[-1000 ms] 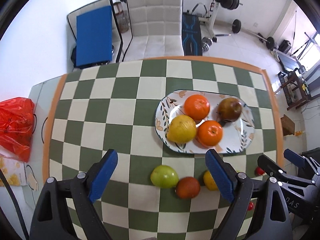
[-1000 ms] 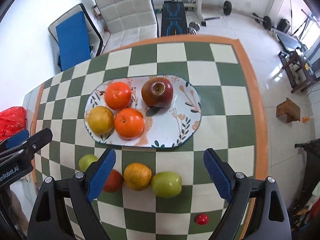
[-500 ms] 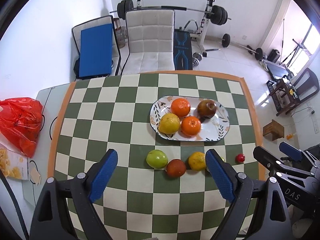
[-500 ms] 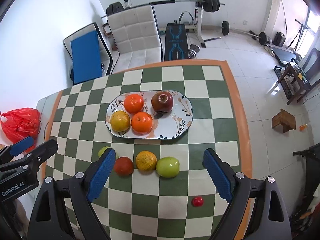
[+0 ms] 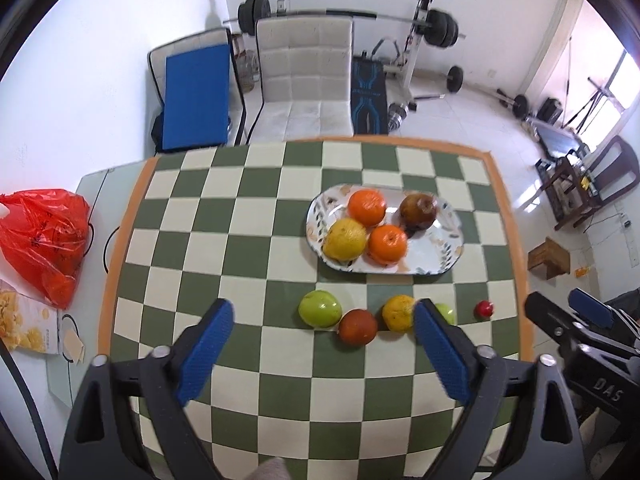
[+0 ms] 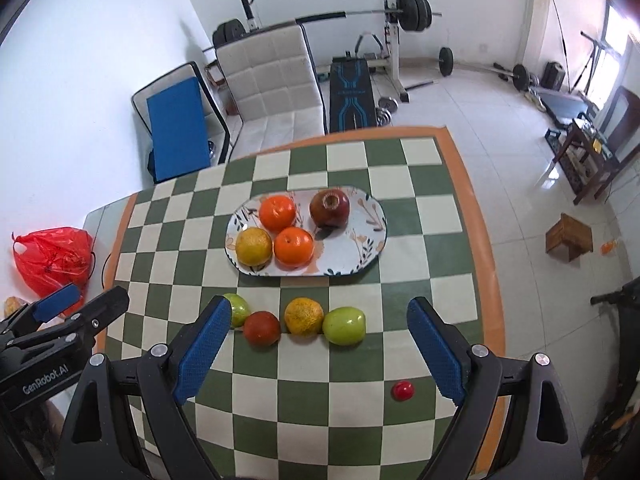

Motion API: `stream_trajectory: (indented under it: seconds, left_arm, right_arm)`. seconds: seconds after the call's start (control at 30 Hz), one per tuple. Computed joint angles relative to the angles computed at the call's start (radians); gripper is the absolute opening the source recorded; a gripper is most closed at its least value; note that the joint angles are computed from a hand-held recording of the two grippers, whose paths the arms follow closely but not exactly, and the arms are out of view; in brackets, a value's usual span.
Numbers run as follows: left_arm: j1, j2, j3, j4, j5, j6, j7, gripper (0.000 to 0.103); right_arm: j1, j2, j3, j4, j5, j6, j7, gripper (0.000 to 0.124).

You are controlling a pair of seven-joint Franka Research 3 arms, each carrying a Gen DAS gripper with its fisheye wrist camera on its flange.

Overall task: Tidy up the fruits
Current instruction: 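Move both tools back toward the green apples, then grasp a green apple with the left tool while the right tool grasps another green apple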

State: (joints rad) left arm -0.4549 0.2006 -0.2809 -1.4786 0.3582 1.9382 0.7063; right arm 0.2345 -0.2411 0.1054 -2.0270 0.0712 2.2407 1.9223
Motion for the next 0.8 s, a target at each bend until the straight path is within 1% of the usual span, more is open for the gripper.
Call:
stream_trajectory:
  seconds: [0.1, 0.2, 0.27, 0.33, 0.43, 0.63, 0.67, 0.73, 0.77, 0.8]
  left_arm:
    - [0.012, 0.033, 0.008, 0.005, -0.019, -0.015, 0.009, 0.100]
    - [0.039, 0.078, 0.018, 0.006, -0.080, -0.029, 0.011, 0.100]
    - [0.075, 0.123, 0.020, 0.012, -0.178, -0.039, 0.019, 0.100]
    - [0.106, 0.161, 0.018, 0.014, -0.265, -0.033, 0.022, 0.100]
    - [0.146, 0.224, 0.009, 0.018, -0.387, -0.014, 0.026, 0.100]
    - [0.183, 0.365, -0.010, 0.086, -0.517, -0.015, 0.042, 0.100]
    - [0.186, 0.380, -0.012, 0.093, -0.529, -0.013, 0.044, 0.098]
    - [0.193, 0.400, -0.016, 0.093, -0.550, 0.007, 0.050, 0.088]
    - [0.194, 0.406, -0.017, 0.093, -0.553, 0.011, 0.053, 0.076]
    - [0.190, 0.417, -0.015, 0.105, -0.545, -0.003, 0.057, 0.063]
  right_arm:
    - [-0.001, 0.027, -0.012, -0.010, 0.036, 0.005, 0.001, 0.092]
    - [-0.001, 0.091, -0.042, -0.018, 0.136, -0.007, -0.024, 0.089]
    - [-0.004, 0.134, -0.052, -0.023, 0.181, -0.008, -0.033, 0.076]
    - [-0.009, 0.193, -0.061, -0.020, 0.228, -0.024, -0.033, 0.076]
    - [-0.018, 0.266, -0.069, -0.018, 0.277, -0.023, -0.024, 0.076]
    - [-0.033, 0.381, -0.073, 0.002, 0.367, -0.035, -0.006, 0.076]
    - [-0.035, 0.392, -0.073, 0.005, 0.375, -0.036, -0.004, 0.076]
    - [-0.039, 0.417, -0.071, 0.009, 0.409, -0.034, 0.001, 0.076]
    - [-0.041, 0.428, -0.070, 0.014, 0.422, -0.035, 0.001, 0.076]
    - [-0.042, 0.441, -0.069, 0.016, 0.437, -0.032, 0.006, 0.076]
